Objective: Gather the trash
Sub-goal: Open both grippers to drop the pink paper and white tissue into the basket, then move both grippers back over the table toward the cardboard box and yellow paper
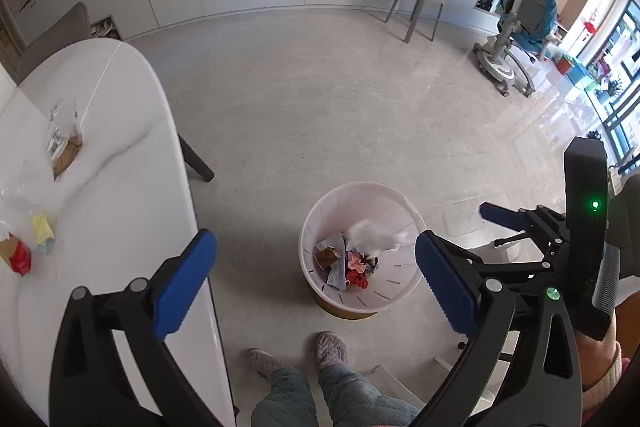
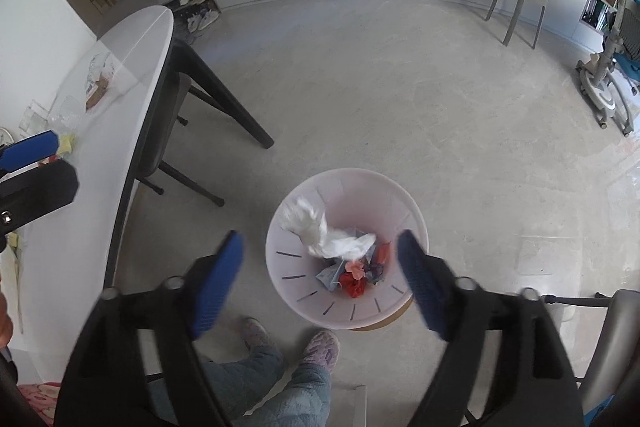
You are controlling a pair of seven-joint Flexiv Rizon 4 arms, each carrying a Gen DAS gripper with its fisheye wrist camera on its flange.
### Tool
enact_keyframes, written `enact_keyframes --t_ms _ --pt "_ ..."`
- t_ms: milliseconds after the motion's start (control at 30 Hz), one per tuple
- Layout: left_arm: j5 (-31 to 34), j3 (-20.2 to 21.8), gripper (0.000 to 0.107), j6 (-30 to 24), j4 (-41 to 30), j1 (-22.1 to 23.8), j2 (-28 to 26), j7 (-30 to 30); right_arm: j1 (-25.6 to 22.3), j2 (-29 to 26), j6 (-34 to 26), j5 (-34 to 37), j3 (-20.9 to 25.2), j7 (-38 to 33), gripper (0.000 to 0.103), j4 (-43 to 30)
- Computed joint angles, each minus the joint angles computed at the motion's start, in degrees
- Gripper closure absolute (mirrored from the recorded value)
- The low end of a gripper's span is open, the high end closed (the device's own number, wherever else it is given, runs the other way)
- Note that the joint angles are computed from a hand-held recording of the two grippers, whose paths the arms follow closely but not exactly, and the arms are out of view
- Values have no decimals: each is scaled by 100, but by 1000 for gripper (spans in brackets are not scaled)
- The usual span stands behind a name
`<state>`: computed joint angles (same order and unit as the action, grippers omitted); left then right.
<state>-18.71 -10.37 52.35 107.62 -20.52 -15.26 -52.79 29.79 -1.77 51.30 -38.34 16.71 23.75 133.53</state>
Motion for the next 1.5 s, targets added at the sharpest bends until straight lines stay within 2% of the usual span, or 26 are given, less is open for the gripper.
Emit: enact_keyframes --t_ms 200,400,633,767,967,1167,1333,1500 --pt "-67 69 12 1 67 114 91 -7 105 -59 -478 140 28 -77 3 -356" --pt "-293 117 12 37 191 269 207 108 202 -149 -834 129 26 -323 3 -740" --pt "-502 254 12 91 178 528 284 202 324 -527 -964 -171 -126 -738 3 -1435" --pt "-549 376 12 117 90 740 233 121 392 -876 -847 -386 -282 -1055 3 -1905" --pt "-352 627 12 194 -327 1141 -105 -323 560 -1741 -577 -459 -596 -1868 3 -2993" --pt "-39 798 12 64 -990 1513 -628 -870 796 -2633 -383 -200 -892 -2862 3 -4220" --pt "333 949 12 -115 -1584 1711 -1094 -1285 949 -3527 -405 345 -1049 -3819 2 -5544" --pt "542 1039 12 -411 -2297 1886 -1659 -1700 1071 -4402 -675 961 -1138 -4627 3 -6895"
